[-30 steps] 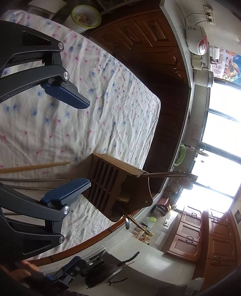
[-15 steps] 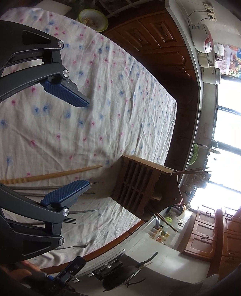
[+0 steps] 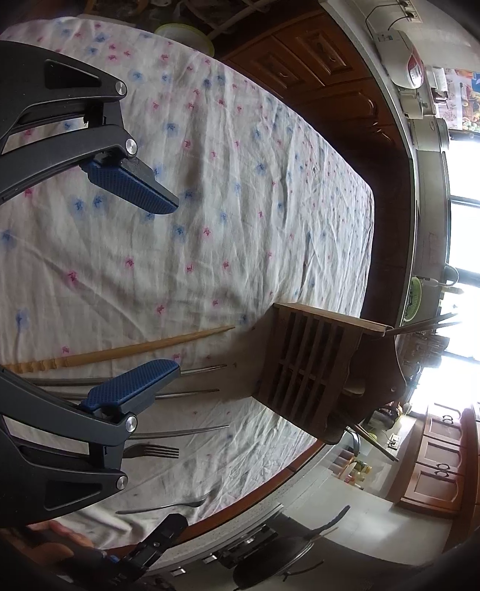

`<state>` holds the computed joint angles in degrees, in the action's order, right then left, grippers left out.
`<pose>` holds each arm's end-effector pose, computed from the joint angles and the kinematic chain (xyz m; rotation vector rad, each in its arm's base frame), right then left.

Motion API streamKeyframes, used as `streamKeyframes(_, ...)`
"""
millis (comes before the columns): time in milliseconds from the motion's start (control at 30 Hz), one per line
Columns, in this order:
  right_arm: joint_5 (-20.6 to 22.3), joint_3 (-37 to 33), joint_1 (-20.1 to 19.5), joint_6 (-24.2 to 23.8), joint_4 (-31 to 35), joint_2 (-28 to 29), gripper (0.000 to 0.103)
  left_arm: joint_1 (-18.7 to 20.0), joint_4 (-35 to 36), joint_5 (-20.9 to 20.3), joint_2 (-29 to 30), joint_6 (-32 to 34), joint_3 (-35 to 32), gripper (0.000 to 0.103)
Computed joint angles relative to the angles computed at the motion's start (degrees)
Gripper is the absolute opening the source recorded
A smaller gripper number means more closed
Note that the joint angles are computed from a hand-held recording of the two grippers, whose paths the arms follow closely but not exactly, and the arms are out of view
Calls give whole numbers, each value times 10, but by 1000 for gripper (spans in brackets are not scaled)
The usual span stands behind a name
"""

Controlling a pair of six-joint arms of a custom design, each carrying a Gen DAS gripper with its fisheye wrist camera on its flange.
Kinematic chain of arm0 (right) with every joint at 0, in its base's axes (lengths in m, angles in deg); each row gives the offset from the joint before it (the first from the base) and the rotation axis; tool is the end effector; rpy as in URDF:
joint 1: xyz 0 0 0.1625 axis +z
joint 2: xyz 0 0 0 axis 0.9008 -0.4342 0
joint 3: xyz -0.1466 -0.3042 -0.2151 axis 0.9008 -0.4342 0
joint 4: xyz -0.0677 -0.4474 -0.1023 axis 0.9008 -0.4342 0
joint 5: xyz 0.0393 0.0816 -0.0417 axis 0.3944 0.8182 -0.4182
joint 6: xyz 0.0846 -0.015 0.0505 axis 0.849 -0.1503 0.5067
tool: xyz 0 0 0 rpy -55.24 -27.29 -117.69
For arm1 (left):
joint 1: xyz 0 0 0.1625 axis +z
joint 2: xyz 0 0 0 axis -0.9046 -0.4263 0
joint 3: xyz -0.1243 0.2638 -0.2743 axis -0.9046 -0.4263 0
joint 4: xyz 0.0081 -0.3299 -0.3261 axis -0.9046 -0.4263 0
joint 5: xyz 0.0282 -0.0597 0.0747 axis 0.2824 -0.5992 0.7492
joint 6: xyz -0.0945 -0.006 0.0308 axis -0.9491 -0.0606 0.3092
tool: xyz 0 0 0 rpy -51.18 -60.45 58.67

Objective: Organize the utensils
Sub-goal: 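Close the left tool on a wooden chopstick while the right tool grasps a metal chopstick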

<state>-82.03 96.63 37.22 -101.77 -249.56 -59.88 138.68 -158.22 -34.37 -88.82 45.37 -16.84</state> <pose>0.2412 -0.7366 0.0419 0.2493 -2.3804 1.2868 -0.0513 -0.8262 0.2316 0.5365 2.4928 -0.8041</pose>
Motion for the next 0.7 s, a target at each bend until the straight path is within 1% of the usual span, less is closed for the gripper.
streamKeyframes(100,-4,-11,0,3,17,5,82,0,24,3,9,-1,-15,83)
streamKeyframes(367,-16,-49,-3,15,65,18,82,1,61,9,34,-8,-56,83)
streamKeyframes(533,-37,-91,-3,21,109,36,81,1,77,12,51,-8,-81,83)
streamKeyframes(567,-40,-102,-3,21,120,41,78,1,79,13,55,-7,-87,83)
streamKeyframes(600,-45,-115,-4,22,132,47,70,0,82,14,59,-5,-93,83)
streamKeyframes(633,-49,-127,-5,26,146,52,66,0,83,15,64,-2,-99,83)
streamKeyframes(667,-50,-138,-6,31,159,56,56,-1,86,16,69,0,-106,83)
streamKeyframes(700,-52,-152,-8,36,172,62,49,-1,89,16,75,4,-114,83)
